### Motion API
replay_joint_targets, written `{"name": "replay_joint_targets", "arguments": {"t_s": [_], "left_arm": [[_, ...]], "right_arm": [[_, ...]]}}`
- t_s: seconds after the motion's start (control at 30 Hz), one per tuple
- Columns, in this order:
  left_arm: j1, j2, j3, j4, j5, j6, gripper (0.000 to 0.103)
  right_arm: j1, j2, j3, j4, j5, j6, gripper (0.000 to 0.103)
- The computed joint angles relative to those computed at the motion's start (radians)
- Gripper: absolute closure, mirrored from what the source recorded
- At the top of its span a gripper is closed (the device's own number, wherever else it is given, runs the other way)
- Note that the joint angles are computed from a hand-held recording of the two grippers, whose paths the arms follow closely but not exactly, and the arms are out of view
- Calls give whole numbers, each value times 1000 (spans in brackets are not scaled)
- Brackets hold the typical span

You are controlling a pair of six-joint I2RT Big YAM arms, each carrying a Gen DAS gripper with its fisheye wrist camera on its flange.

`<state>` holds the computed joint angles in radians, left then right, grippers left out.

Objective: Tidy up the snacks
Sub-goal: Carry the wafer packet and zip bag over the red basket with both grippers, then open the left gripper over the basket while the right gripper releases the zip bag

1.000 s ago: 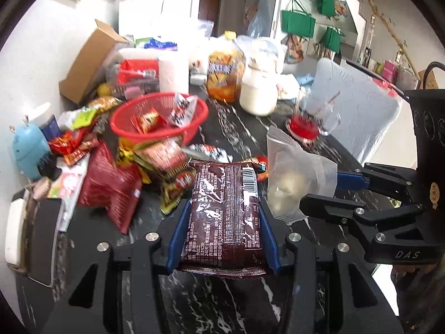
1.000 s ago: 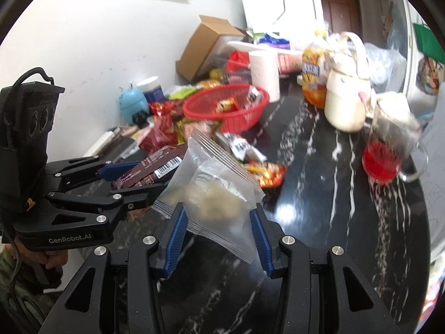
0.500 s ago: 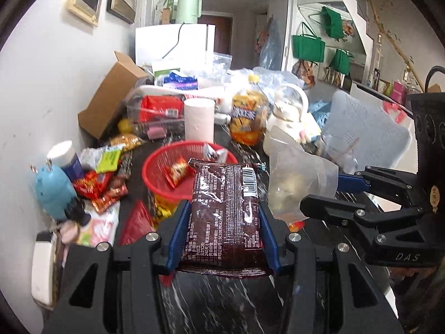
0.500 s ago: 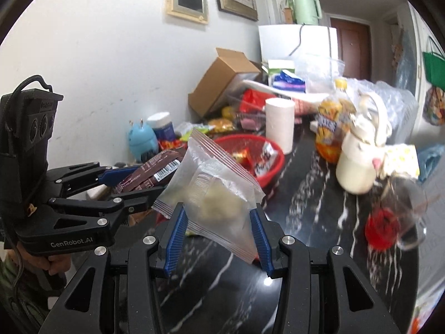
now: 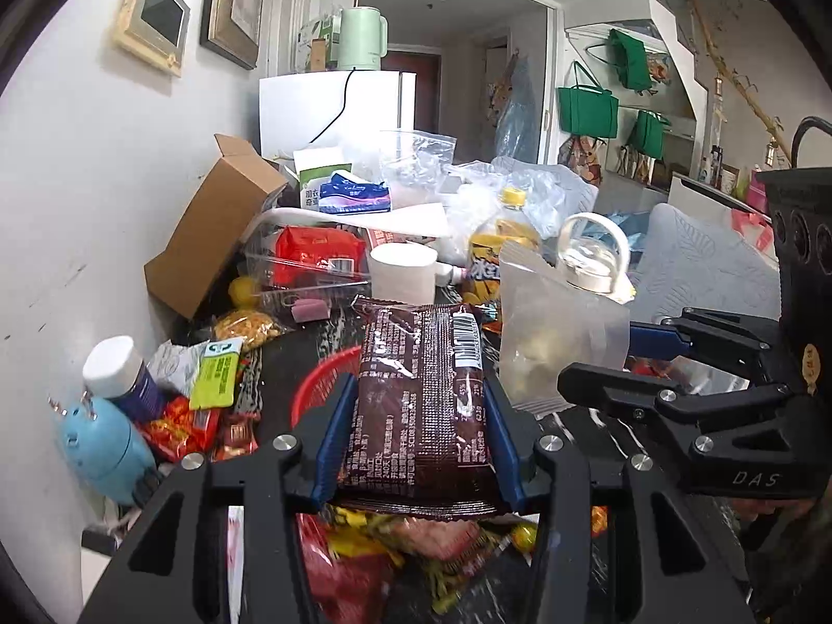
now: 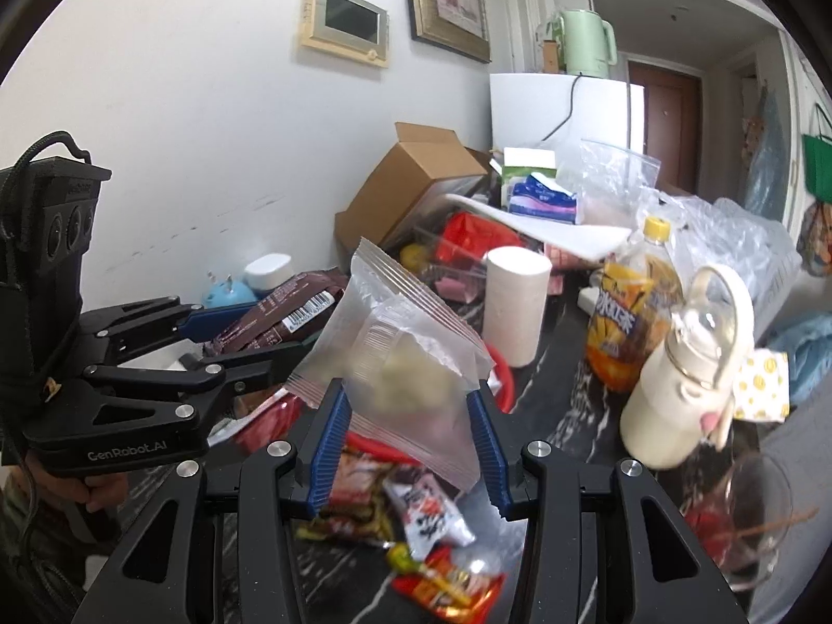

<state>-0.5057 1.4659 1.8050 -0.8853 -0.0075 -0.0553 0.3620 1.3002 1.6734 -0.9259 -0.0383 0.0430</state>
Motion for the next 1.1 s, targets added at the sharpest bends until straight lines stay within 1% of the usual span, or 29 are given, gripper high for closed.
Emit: {"name": "replay_joint_targets", "arguments": {"t_s": [0.2, 0.3, 0.5, 0.6, 0.73, 0.9, 1.1], "left_arm": [[32, 82, 67, -12, 20, 14, 56], [46, 127, 101, -27, 25, 19, 56], [64, 185, 129, -63, 35, 20, 56], [69, 205, 133, -82, 45, 13, 56], [74, 229, 140, -106, 70, 0, 56], [73, 245, 150, -145, 48, 10, 56], [72, 263, 175, -196, 41, 17, 56]], "right_arm": [[-22, 82, 56, 1, -14, -16, 58], [-27, 123, 75, 3, -8, -39, 58], [-41, 201, 110, -24, -37, -53, 58], [-47, 225, 115, -43, -53, -60, 58], [-45, 242, 109, -63, -45, -70, 58], [-40, 255, 108, -80, -39, -88, 58], [-27, 270, 116, -101, -34, -119, 56]]}}
